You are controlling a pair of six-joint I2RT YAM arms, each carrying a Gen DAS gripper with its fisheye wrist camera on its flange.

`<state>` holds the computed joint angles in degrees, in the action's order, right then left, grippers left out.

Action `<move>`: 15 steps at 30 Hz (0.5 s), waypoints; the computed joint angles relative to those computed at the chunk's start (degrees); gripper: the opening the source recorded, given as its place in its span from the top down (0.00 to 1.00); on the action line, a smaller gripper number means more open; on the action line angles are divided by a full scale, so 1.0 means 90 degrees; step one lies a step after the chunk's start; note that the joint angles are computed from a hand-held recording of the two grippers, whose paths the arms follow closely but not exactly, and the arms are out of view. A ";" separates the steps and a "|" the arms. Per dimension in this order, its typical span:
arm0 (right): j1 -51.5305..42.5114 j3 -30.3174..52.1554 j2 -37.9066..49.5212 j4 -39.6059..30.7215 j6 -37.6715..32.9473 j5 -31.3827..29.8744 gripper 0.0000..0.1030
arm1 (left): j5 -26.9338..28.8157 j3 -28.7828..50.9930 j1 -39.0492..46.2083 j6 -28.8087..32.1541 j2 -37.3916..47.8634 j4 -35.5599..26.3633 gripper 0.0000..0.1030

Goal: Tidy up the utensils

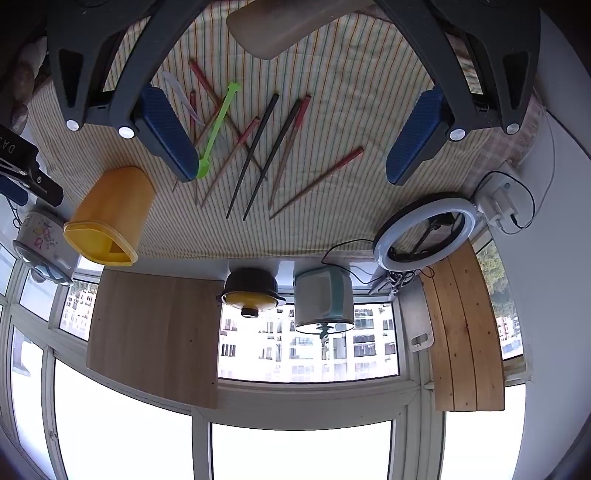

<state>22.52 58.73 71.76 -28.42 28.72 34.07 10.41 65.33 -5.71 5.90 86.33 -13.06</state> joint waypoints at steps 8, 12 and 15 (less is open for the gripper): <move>0.0037 0.0026 -0.0019 -0.0006 -0.0044 0.0041 0.00 | -0.0039 0.0056 -0.0035 -0.0045 -0.0042 -0.0037 0.00; 0.0039 -0.0006 -0.0025 0.0037 -0.0048 0.0045 0.00 | -0.0071 0.0155 -0.0096 -0.0095 -0.0088 -0.0130 0.00; 0.0041 -0.0006 -0.0018 0.0034 -0.0048 0.0054 0.00 | -0.0075 0.0166 -0.0110 -0.0108 -0.0097 -0.0148 0.00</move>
